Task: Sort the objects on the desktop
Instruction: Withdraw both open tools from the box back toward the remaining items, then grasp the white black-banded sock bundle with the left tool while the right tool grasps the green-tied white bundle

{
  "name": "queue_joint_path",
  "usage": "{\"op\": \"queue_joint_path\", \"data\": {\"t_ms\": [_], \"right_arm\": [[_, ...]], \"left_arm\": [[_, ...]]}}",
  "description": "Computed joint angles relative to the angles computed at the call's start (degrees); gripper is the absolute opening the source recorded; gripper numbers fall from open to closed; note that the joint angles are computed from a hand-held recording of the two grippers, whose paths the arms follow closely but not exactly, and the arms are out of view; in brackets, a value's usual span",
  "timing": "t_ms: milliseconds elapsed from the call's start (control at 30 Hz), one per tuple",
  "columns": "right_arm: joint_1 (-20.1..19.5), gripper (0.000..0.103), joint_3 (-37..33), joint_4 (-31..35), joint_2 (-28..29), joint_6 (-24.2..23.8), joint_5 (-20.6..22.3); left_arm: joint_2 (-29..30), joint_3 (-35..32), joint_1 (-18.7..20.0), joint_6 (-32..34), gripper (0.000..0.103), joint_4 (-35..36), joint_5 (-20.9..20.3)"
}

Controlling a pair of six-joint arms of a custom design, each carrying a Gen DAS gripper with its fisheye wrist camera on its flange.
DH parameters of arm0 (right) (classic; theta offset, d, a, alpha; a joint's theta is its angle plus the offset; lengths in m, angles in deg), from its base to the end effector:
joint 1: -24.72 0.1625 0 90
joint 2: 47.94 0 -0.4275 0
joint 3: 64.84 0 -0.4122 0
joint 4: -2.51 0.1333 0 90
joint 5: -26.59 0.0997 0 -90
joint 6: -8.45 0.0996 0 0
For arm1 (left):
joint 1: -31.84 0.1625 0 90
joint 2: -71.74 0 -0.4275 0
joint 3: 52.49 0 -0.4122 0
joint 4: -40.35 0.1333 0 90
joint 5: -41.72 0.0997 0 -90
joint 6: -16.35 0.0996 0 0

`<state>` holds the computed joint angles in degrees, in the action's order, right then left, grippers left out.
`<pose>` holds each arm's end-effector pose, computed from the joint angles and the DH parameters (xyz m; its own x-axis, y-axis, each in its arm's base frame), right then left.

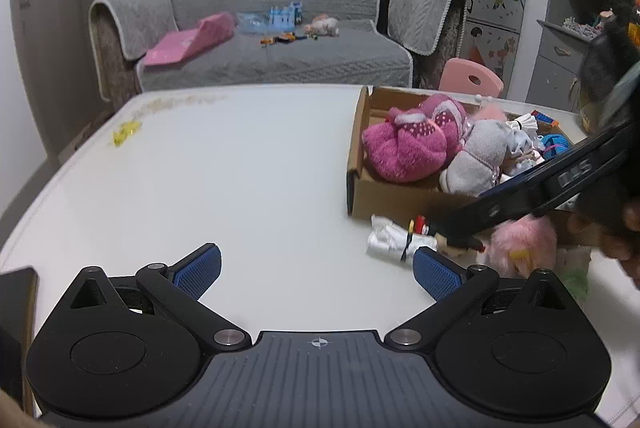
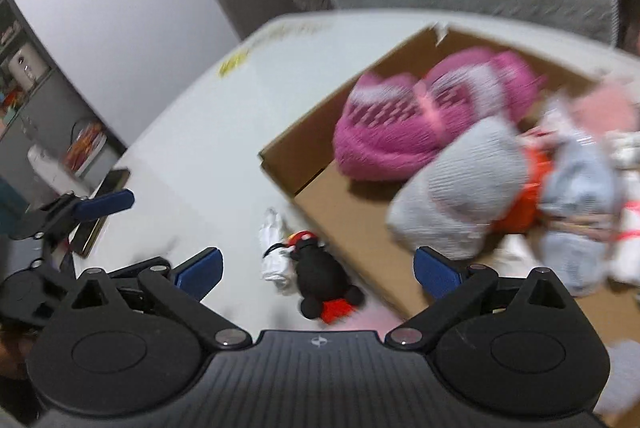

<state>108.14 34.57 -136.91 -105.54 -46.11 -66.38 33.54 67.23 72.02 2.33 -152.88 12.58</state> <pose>0.0530 -0.6587 0.1633 -0.6673 -0.7319 0.1377 -0.7418 0.6697 -0.0349 -0.2455 -0.4956 0.0110 -0.7163 0.0135 -0.6977 0.5528 0.6212 -0.5555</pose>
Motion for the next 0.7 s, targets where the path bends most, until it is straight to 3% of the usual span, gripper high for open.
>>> {"op": "queue_joint_path", "data": {"t_ms": [33,133,233,367,467,533,700], "right_arm": [[0.3,0.103,-0.4,1.6,0.6,0.1,-1.5],[0.7,0.103,2.9,-2.1,-0.6,-4.0,-3.8],[-0.2,0.103,4.5,-0.1,-2.4,-3.7,-3.1],[-1.2,0.102,7.4,0.4,-5.0,-6.9,-3.5],[-2.5,0.102,9.3,0.2,-7.4,-7.8,-0.3],[-3.6,0.102,12.4,-4.4,-9.9,-9.3,2.0],[-7.6,0.102,20.1,-13.8,-15.9,-19.1,7.7]], "left_arm": [[-0.5,0.4,0.0,-0.6,0.103,0.8,-0.4],[-0.5,0.6,-0.1,-0.1,0.103,2.0,-0.6],[-0.2,0.2,-0.2,-0.5,0.103,2.6,-0.9],[-0.4,0.0,-0.4,-2.5,0.103,6.6,-2.1],[-0.1,-0.1,-1.0,-1.5,0.103,8.5,-3.3],[0.8,-0.6,-1.3,0.4,0.103,7.9,-3.9],[3.6,-3.7,0.1,4.7,0.103,4.9,-8.0]]}}
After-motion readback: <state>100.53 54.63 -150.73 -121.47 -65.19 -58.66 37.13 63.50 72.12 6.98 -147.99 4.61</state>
